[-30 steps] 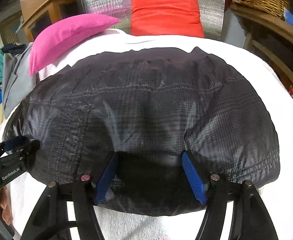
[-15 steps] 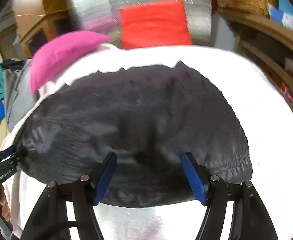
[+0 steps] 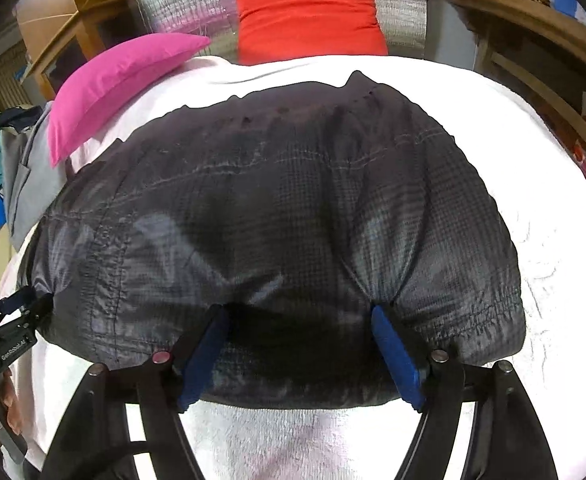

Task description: Fold large clothes

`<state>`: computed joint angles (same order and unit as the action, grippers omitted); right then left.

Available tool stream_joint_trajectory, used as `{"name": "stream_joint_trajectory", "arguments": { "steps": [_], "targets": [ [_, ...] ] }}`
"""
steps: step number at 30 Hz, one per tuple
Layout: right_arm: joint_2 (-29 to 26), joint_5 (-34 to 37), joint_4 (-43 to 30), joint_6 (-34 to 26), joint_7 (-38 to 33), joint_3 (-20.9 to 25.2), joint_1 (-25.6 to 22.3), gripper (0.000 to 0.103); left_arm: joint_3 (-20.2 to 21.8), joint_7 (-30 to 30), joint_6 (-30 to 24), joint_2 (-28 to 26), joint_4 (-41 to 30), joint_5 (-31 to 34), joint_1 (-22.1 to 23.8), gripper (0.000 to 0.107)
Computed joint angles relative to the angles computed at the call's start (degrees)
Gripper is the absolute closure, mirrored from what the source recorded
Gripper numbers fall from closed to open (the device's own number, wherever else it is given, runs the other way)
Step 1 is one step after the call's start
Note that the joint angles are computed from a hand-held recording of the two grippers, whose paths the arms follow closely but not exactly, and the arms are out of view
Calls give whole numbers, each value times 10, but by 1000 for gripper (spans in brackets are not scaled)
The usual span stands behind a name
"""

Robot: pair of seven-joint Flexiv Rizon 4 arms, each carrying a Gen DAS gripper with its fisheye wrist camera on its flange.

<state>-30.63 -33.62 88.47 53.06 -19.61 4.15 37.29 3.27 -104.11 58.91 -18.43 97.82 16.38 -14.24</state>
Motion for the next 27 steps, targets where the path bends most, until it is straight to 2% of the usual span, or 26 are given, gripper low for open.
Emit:
{"name": "stream_joint_trajectory", "arguments": {
  "steps": [2, 6, 9, 13, 17, 21, 23, 27],
  "targets": [
    [10, 9, 12, 22, -3, 6, -8, 25, 0, 1, 13, 9, 8, -1, 2, 41],
    [49, 5, 62, 79, 34, -4, -21, 25, 5, -6, 42, 27, 24, 8, 6, 41],
    [73, -10, 92, 110, 61, -12, -34, 25, -2, 15, 50, 31, 32, -19, 26, 41],
    [98, -20, 122, 135, 86, -17, -61, 25, -32, 90, 82, 28, 55, -138, 78, 37],
    [97, 28, 131, 154, 66, 1, -103, 25, -84, 182, 90, 5, 66, -312, 133, 32],
    [74, 94, 113, 172, 19, 20, -132, 25, -91, 229, 53, -22, 39, -374, 138, 31],
    [60, 117, 100, 182, -2, 26, -137, 25, -90, 242, 38, -35, 23, -387, 136, 31],
    [25, 165, 52, 162, -59, 42, -144, 25, -80, 247, 22, -50, 6, -391, 129, 31]
  ]
}}
